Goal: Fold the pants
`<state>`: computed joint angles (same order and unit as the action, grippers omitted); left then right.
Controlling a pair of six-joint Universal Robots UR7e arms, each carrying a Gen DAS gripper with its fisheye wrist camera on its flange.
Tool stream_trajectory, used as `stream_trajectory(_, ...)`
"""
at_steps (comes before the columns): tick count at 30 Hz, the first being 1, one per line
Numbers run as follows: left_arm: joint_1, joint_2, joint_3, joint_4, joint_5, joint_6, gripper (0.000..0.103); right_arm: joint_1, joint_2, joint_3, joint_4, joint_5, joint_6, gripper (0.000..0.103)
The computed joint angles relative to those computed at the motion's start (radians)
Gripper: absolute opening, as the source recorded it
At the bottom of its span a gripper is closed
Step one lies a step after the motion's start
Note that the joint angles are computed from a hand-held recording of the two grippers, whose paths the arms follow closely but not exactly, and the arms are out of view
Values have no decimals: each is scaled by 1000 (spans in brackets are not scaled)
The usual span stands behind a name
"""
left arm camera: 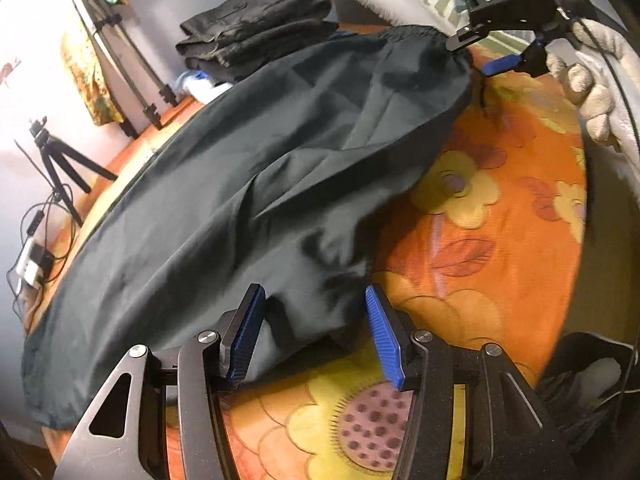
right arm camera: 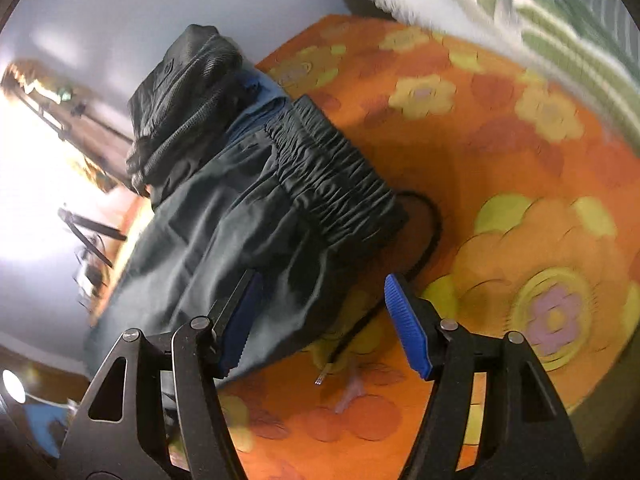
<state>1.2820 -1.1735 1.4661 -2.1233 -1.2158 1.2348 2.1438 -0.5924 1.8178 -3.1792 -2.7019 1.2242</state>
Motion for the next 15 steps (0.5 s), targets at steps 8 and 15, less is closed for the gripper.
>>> stream_trajectory(8, 26, 56, -155, 177, -91, -108, 4, -46, 47, -36, -142, 39, -79, 69)
stream_trajectory(15, 40, 46, -215, 313, -157, -128, 3, -56, 53, -49, -207, 18, -134, 20)
